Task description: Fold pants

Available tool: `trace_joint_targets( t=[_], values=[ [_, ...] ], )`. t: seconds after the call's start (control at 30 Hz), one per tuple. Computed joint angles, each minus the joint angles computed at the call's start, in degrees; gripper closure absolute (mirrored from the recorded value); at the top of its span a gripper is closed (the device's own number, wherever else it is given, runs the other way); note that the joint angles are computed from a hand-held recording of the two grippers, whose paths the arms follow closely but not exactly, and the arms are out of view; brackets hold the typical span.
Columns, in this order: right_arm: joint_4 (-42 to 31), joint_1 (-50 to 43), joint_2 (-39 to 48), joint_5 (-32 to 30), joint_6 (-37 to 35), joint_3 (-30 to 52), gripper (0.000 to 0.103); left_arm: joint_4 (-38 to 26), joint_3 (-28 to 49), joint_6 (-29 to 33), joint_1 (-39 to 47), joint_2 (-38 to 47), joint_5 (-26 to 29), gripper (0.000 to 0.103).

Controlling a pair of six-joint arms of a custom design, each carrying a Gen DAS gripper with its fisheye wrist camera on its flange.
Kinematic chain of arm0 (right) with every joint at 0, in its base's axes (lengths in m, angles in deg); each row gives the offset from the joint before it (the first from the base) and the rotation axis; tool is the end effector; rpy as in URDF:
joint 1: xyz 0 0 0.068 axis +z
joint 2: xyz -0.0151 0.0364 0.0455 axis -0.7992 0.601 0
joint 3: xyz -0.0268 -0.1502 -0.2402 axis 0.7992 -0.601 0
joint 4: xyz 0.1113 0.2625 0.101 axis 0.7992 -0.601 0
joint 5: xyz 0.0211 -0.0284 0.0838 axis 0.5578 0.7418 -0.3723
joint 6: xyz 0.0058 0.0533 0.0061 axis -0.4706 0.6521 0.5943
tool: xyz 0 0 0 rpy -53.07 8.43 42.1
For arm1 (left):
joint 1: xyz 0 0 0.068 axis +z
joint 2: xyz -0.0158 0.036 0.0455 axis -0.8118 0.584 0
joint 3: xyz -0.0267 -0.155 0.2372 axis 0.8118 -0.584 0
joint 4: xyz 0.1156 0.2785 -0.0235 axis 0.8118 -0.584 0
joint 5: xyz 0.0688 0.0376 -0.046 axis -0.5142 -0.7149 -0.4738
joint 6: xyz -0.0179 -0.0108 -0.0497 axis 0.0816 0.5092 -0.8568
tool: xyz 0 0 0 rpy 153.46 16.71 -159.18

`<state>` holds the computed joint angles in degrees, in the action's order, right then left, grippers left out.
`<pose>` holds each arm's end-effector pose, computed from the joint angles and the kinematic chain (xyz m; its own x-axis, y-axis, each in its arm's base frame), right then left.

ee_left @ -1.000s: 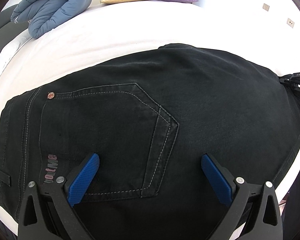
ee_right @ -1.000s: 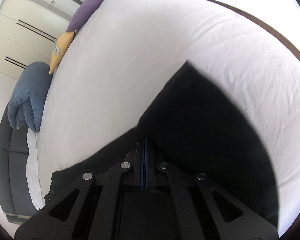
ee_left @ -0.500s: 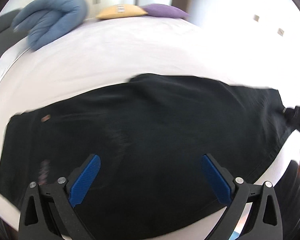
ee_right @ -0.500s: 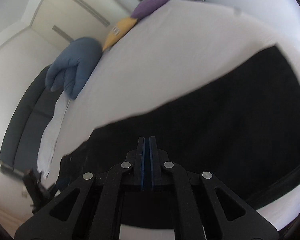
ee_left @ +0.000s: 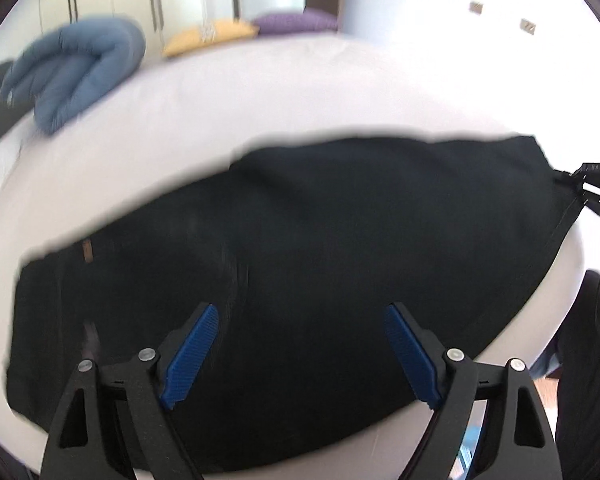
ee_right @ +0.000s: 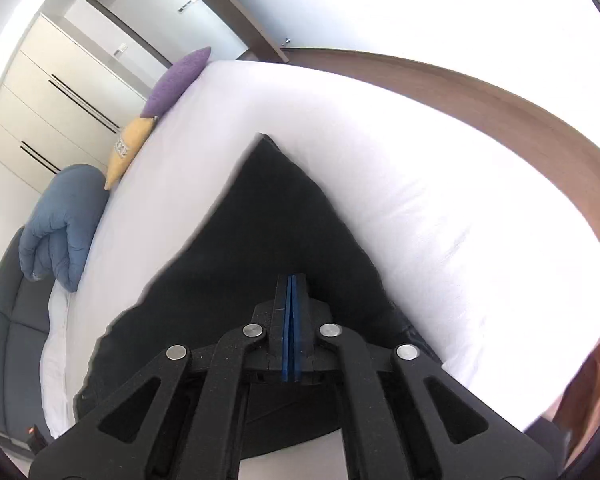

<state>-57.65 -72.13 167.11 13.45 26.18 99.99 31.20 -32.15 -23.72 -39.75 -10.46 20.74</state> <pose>0.3436 -0.0963 0.0767 -0.7871 0.4063 -0.4641 0.0765 0.8109 0.5802 0.1647 0.0378 0.1043 -0.7827 -0.0399 -0.6211 -0.0486 0.9988 -0.0029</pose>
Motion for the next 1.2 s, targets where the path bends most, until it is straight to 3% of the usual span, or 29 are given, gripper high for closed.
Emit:
trace_joint_targets(
  t=[0.03,0.17,0.23,0.3,0.33,0.37,0.4,0.43,0.5,0.57,0.67,0.73,0.8,0.83,0.87,0.9,1.0,1.13,1.2],
  values=[
    [-0.1,1.1,-1.4,-4.4,1.1,-1.0,0.100,1.9,1.9,-0.4,-1.1,2.2,0.0,0.016],
    [2.1,12.9,-3.1,-9.4,1.0,-4.1,0.100,14.9,11.6,-0.6,-2.8,24.9,1.9,0.014],
    [2.5,18.1,0.0,-6.3,0.8,-3.1,0.100,17.5,16.6,1.8,0.1,37.5,1.2,0.017],
    [0.3,18.2,5.6,-2.7,-0.3,0.1,0.103,16.7,20.1,4.3,6.3,44.7,3.6,0.025],
    [1.6,16.9,7.8,-4.0,-0.2,0.6,0.103,16.8,20.4,6.3,11.1,45.7,7.9,0.031],
    [3.5,14.9,9.1,-6.7,0.1,0.7,0.103,14.7,21.1,9.8,17.5,46.2,15.5,0.047],
    [3.0,11.5,7.5,-7.6,-3.5,-2.0,0.103,12.7,21.8,12.2,21.0,46.2,17.8,0.052],
    [2.9,9.3,7.0,-7.2,-6.3,-3.2,0.103,11.6,21.9,15.0,24.0,45.7,19.3,0.052],
    [0.0,3.7,7.2,-7.6,-10.6,-1.8,0.103,13.8,20.4,20.2,28.4,44.5,16.9,0.047],
    [-0.1,0.2,9.8,-7.4,-8.7,2.4,0.103,12.7,21.9,24.9,34.4,46.6,19.7,0.045],
    [-3.5,-6.6,10.5,-6.4,-8.4,6.9,0.103,6.4,26.2,31.9,41.5,49.8,26.1,0.057],
    [-9.6,-7.4,10.1,-3.6,-7.6,13.5,0.103,4.8,27.5,35.5,43.0,50.5,26.3,0.062],
    [-14.1,-8.9,7.7,-7.5,-10.5,14.4,0.101,3.6,26.9,38.0,43.4,48.7,25.4,0.062],
    [-15.6,-8.2,5.5,-9.9,-11.2,13.4,0.101,5.1,24.9,37.0,42.7,46.0,23.9,0.059],
    [-20.3,-9.8,4.3,-13.1,-15.9,13.7,0.101,7.5,23.5,35.3,41.9,43.8,22.1,0.039],
    [-22.1,-8.6,3.0,-16.1,-18.2,12.7,0.101,8.5,20.4,35.8,42.8,39.1,22.7,0.026],
    [-28.4,-4.9,3.2,-19.7,-26.4,11.8,0.101,10.5,15.1,30.5,38.9,29.3,22.3,0.007],
    [-27.1,-4.0,12.9,-11.9,-24.9,17.1,0.103,12.4,9.9,24.8,32.7,26.0,16.1,0.007],
    [-27.9,-9.6,17.5,-16.0,-25.3,19.8,0.103,13.7,8.8,22.6,30.6,27.0,13.7,0.007]
  ],
)
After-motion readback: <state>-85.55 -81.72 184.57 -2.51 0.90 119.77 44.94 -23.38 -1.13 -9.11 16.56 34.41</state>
